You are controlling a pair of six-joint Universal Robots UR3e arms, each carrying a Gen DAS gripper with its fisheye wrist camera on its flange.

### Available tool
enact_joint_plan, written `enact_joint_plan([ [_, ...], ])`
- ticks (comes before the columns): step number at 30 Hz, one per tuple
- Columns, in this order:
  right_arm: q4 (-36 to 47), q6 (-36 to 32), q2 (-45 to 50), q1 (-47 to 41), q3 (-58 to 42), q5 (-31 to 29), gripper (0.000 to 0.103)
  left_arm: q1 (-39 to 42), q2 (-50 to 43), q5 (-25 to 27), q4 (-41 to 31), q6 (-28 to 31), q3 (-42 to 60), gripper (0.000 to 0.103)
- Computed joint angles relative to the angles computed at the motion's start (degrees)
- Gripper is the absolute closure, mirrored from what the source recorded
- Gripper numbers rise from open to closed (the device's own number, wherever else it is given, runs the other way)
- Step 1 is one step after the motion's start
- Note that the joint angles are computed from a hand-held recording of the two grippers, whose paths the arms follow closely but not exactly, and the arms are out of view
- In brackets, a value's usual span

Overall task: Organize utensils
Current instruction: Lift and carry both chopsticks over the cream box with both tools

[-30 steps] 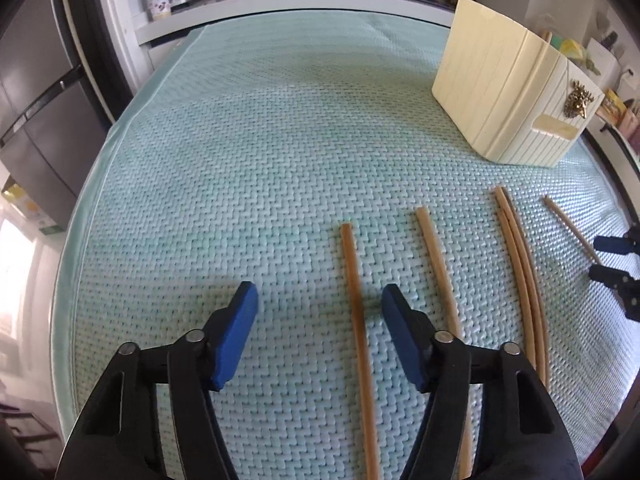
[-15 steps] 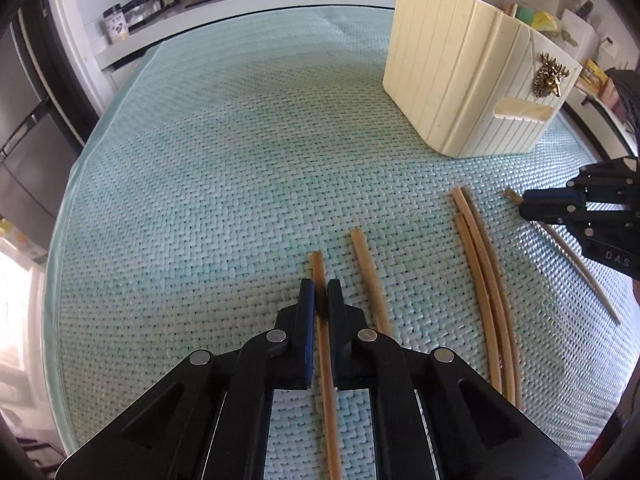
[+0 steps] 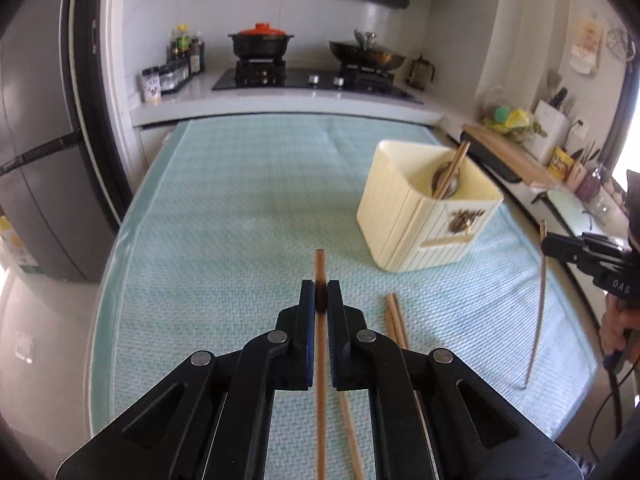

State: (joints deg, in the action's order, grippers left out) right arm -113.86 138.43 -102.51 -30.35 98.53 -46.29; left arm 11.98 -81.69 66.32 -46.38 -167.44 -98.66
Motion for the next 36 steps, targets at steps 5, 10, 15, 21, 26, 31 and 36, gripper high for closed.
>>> enact_joint_plan([
  [5,12.94,-6.27,-11.3,-9.11,1.31,9.06,0.096,3.85,3.14,-6.26,-1.17,-0.11,2.56,0.099],
  [10,15.56,-6.88,-14.96,-12.42,0.98,13.57,0.096,3.28,5.87,-7.7,-0.65,-1.95,2.42,0.099],
  [15,13.93,-5.46,-17.4,-14.37,1.55,15.69,0.096,2.49,6.02,-8.33,0.07,-3.41,3.37,0.1],
  [21,13.84,-4.73,-18.7,-16.64,0.43,17.56,0.096,2.93,6.68,-10.75,-0.85,-4.61,5.72,0.1],
  [26,12.41,-2.81,-18.1,-18.11,-1.54,18.52,0.096,2.64,5.17,-12.01,-0.54,-6.39,9.76,0.1],
  [31,6.92,1.81,-15.46,-18.31,-5.04,18.98,0.096,0.33,0.52,-11.2,0.38,-8.66,17.37,0.1],
  [36,-5.03,11.33,-8.67,-15.05,-11.19,16.91,0.096,-4.11,-7.48,-8.09,1.88,-11.53,28.91,0.1],
])
